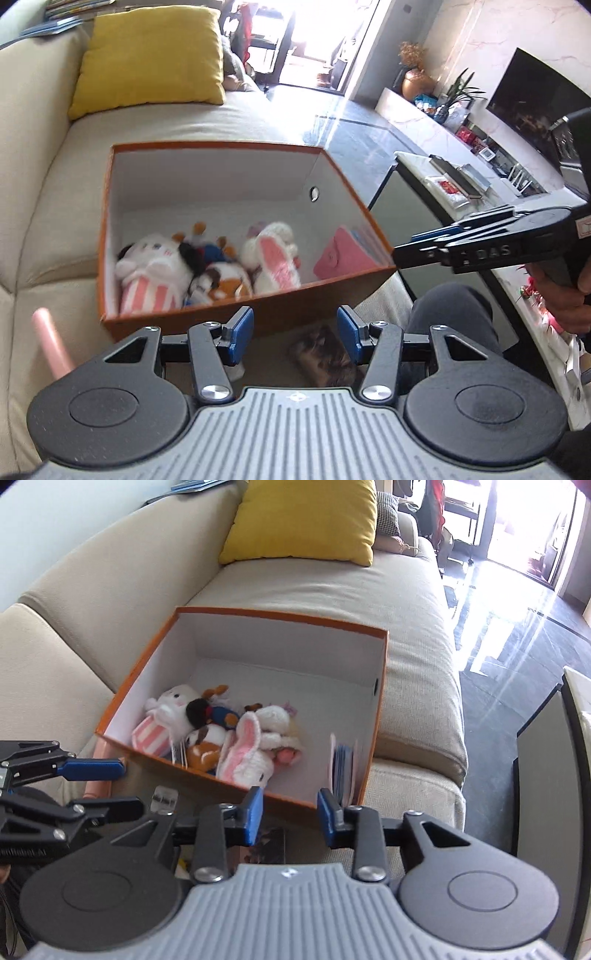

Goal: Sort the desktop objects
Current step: 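Grasp the white lotion tube with the left tool while the right tool reaches the photo-card box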

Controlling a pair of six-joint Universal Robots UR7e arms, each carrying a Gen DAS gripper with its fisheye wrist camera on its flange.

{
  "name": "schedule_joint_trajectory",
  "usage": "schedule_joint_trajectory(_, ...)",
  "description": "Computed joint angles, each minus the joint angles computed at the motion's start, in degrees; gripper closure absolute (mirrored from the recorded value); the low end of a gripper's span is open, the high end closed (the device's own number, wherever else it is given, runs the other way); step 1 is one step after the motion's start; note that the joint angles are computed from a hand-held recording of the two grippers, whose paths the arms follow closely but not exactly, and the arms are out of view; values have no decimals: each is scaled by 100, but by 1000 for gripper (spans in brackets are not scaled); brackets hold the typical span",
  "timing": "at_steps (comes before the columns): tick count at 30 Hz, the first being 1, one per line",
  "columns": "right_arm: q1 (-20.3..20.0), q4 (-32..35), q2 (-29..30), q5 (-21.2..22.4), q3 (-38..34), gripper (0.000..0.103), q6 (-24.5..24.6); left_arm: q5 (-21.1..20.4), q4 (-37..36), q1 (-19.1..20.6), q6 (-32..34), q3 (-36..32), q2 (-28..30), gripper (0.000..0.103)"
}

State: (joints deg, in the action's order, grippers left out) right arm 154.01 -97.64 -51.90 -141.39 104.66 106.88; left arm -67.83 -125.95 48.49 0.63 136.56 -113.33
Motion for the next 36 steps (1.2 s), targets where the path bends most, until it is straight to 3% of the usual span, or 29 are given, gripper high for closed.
schedule_joint_trajectory(6, 219, -269, 295, 71, 180, 68, 365, 438, 636, 153, -296, 185, -651, 44)
schedule_joint_trajectory(10, 55, -1632, 467, 314, 730, 63, 15, 431, 788, 443, -333, 235, -805, 44)
schedule_joint_trajectory(12, -91, -2227, 603, 429, 960, 53, -128, 363, 840, 582, -370, 272, -794, 41)
schedule_joint_trajectory(16, -348, -3273, 804, 586, 1349, 46, -305, 343, 737, 794, -342, 394, -603, 31)
schedule_joint_trajectory(18, -409, -3496, 847, 570, 1444, 38, -256, 375, 644, 887, -392, 434, -448, 29)
schedule_joint_trajectory(22, -519, -3978, 899, 560, 1606, 36, -408, 281, 380, 1090, -359, 476, -81, 26)
schedule_joint_trajectory(26, -663, -4921, 1004, 636, 1859, 35, -761, 253, 208, 1284, -456, 505, 178, 26)
schedule_joint_trajectory(36, -652, -5045, 1175, 586, 1821, 34, -716, -82, -106, 1555, -168, 568, 299, 26)
